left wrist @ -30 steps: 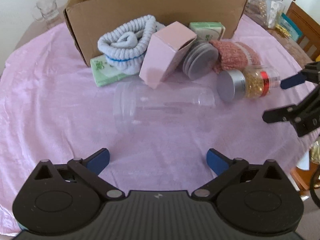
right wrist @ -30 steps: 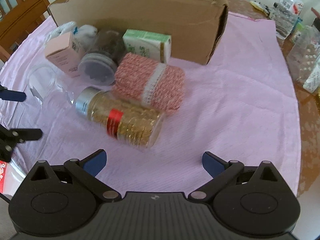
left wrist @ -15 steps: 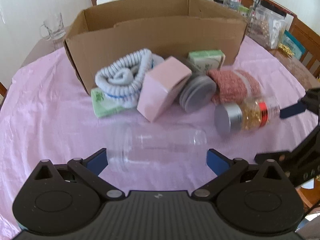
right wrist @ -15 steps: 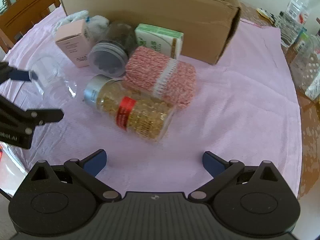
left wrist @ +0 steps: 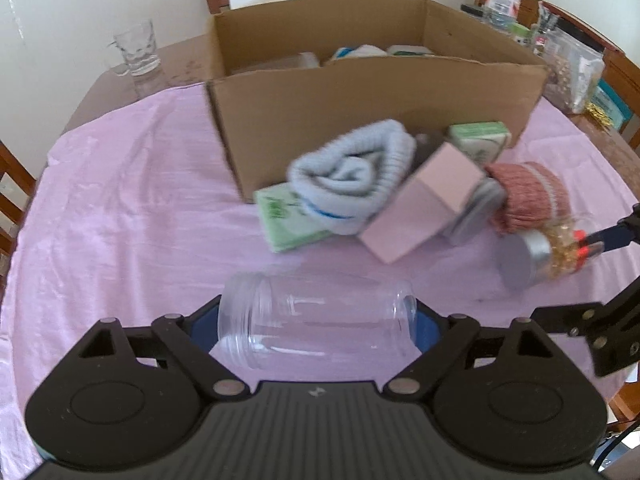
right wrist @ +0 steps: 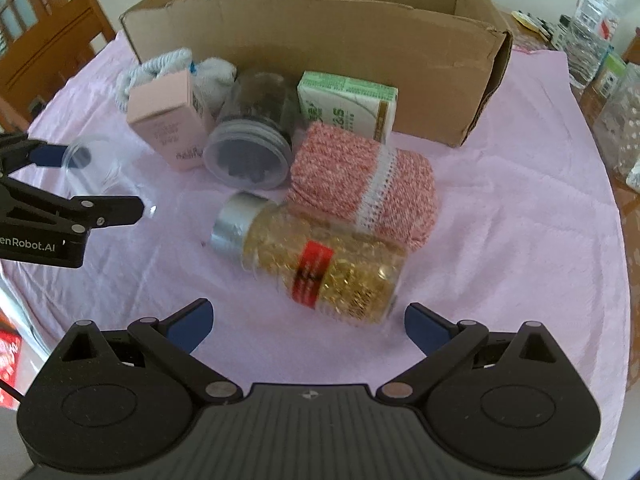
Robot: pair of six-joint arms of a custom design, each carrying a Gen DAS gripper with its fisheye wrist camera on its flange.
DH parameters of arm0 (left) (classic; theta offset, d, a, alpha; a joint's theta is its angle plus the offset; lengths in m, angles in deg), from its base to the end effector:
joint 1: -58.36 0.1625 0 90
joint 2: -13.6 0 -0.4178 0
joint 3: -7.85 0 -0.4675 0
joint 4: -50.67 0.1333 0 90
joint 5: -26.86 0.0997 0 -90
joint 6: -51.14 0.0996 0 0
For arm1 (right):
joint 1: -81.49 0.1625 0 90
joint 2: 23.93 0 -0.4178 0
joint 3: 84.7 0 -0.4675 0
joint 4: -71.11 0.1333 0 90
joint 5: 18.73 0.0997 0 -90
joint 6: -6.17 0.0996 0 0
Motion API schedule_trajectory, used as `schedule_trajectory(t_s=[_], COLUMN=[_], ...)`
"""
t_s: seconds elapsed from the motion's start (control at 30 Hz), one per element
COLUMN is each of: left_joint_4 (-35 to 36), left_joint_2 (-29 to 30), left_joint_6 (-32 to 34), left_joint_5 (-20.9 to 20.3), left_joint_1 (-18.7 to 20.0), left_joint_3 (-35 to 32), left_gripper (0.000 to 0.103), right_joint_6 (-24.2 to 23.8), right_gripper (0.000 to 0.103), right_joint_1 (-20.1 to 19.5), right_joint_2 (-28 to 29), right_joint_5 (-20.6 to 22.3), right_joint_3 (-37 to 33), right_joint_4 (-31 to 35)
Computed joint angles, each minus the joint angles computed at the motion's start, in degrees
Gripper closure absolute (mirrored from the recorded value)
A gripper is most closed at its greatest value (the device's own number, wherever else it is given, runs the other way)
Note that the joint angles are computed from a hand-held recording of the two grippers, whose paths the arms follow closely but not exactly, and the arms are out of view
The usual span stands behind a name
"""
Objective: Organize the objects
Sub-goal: 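Grasp the clear empty plastic jar with the left tool while the right tool grasps the gold capsule bottle, then carry the jar and capsule bottle over the box and open both tools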
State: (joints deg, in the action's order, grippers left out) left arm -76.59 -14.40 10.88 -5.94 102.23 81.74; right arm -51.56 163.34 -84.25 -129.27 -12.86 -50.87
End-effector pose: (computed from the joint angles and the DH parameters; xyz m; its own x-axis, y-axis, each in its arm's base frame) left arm -0.4154 -0.7003 -0.0453 -0.6777 -0.0781 -0.7312 0.3601 0.8317 -0.4226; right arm -0.0148 -0.7969 0.3796 -0.5979 -0.6485 0.4711 -0.6982 0.7101 0.0913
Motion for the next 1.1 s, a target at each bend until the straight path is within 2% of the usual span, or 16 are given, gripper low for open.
schedule_trajectory(t_s=[0.17,0.37,0.5,0.63,0.77,0.9,1.1], left_joint_4=[-1.4,-3.6,-4.7,-5.1,-3.6,-2.4,3.8], left_joint_2=[-1.3,-1.8,-2.3,-2.5,-2.7,-3.5,-4.1], left_joint_6=[2.0,5.8,8.0,9.1,9.8,11.4,12.7], left_joint_5=[-0.7,-2.1,-3.5,-5.0,-5.7,-7.1,-8.1], left_joint_1=[0.8,1.2,1.4,1.6,1.5,0.9,-0.4], left_joint_3=[1.1,1.6,1.7,1.5,0.7,-0.1,-4.2], left_gripper=[0.013,0.013,0.013,0.013,0.013,0.013,0.013], right_joint_6=[3.5,8.1,9.4,9.1,9.8,7.5,3.1], right_gripper=[0.000,0.000,0.000,0.005,0.006,0.006,0.006], right_joint_1=[1.0,2.4,3.0,3.5,3.6,4.1,4.8], right_joint_2=[0.5,2.2,2.5,2.4,2.5,1.8,1.2], right_joint_5=[-0.3,-4.8,-6.5,-7.5,-8.2,-8.2,-6.2], right_joint_3=[0.3,0.9,1.7,2.2,1.7,1.5,-2.3], right_joint_4=[-1.6,-6.5,-8.8,-10.3,-9.0,-7.7,-2.6])
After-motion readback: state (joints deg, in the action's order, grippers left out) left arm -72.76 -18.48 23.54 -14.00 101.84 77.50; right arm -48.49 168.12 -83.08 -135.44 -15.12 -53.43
